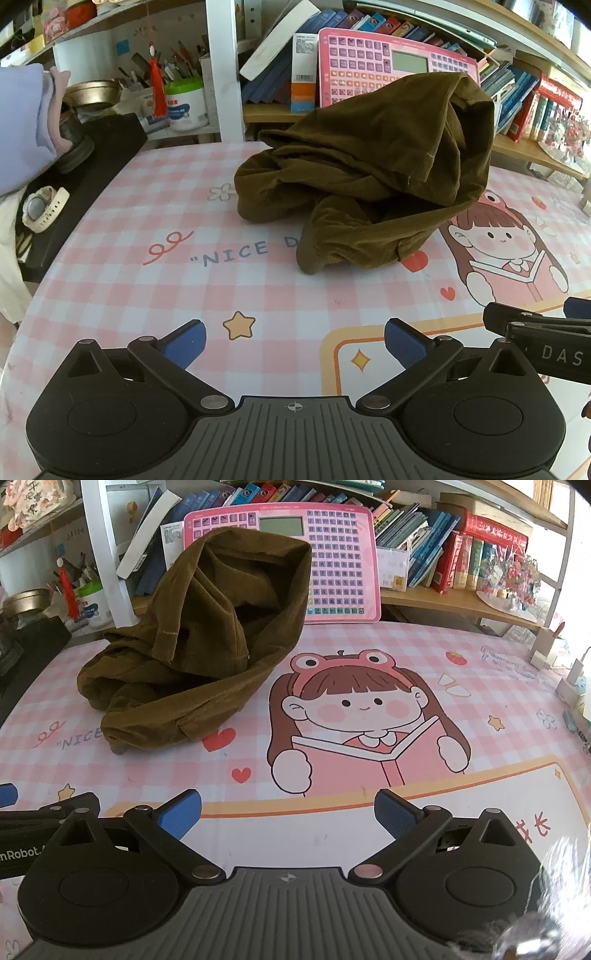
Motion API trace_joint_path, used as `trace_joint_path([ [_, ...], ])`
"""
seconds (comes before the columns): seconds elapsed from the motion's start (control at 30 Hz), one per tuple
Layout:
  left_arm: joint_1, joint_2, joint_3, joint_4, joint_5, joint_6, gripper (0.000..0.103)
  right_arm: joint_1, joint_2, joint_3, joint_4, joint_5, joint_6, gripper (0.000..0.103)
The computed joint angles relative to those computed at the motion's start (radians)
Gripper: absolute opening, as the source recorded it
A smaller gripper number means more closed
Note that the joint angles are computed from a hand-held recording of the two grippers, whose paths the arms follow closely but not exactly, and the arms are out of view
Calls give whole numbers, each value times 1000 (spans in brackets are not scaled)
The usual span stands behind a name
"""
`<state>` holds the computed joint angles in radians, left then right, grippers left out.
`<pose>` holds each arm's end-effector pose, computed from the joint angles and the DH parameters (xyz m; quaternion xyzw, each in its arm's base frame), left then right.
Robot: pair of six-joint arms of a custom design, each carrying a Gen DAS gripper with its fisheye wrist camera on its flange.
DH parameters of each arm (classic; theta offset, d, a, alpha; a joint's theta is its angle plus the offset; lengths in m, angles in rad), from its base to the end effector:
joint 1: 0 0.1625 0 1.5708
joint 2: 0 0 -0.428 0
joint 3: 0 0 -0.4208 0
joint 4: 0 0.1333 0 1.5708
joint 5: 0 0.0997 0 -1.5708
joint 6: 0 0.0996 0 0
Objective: Fold clothes
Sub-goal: 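Grasp the brown corduroy garment with the left gripper and lift it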
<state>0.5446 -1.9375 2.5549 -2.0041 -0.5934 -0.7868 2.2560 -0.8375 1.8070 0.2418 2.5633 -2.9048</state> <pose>-0.1255 -0.3284 0.2454 0.1478 0.8678 -0.3180 0.3521 0.3236 -0.3171 0.0475 0.1094 -0.8625 0.3492 0.3496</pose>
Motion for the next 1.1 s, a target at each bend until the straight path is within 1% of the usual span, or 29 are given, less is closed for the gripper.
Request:
trace_joint_path([
  [0.13,3,1,2,-7,-9,-1,103,-5,1,2,10,-9,5,101],
  [0.23,8,9,5,-38,-14,11,103,-11,-7,10,8,-13,4,101],
  [0.4,23,64,5,-141,14,81,103,-29,-56,39,-41,-16,-43,101],
  [0.47,34,113,6,-241,45,152,103,-35,-74,47,-58,-9,-55,101],
  [0.53,50,171,6,-371,67,240,103,-41,-92,57,-68,-4,-59,101],
  [0.6,68,243,0,-519,77,341,103,-44,-107,67,-68,-1,-54,101],
  [0.67,82,309,-12,-620,79,420,103,-47,-124,81,-63,4,-43,101],
  [0.77,94,382,-40,-666,73,477,103,-51,-152,106,-59,18,-27,101],
  [0.87,103,447,-50,-774,74,541,103,-58,-182,134,-56,34,-14,101],
  [0.93,113,486,-61,-825,80,578,93,-66,-205,153,-49,44,-5,101],
  [0.97,121,503,-73,-825,77,584,80,-70,-217,162,-46,49,0,101],
  [1.0,129,517,-86,-823,72,586,58,-74,-229,172,-45,53,0,101],
  [1.03,137,525,-98,-812,62,576,43,-77,-243,183,-46,57,-2,101],
  [1.07,145,530,-110,-799,48,563,12,-80,-257,192,-50,59,-8,101],
  [1.1,147,531,-118,-792,31,550,0,-84,-270,202,-54,60,-15,101],
])
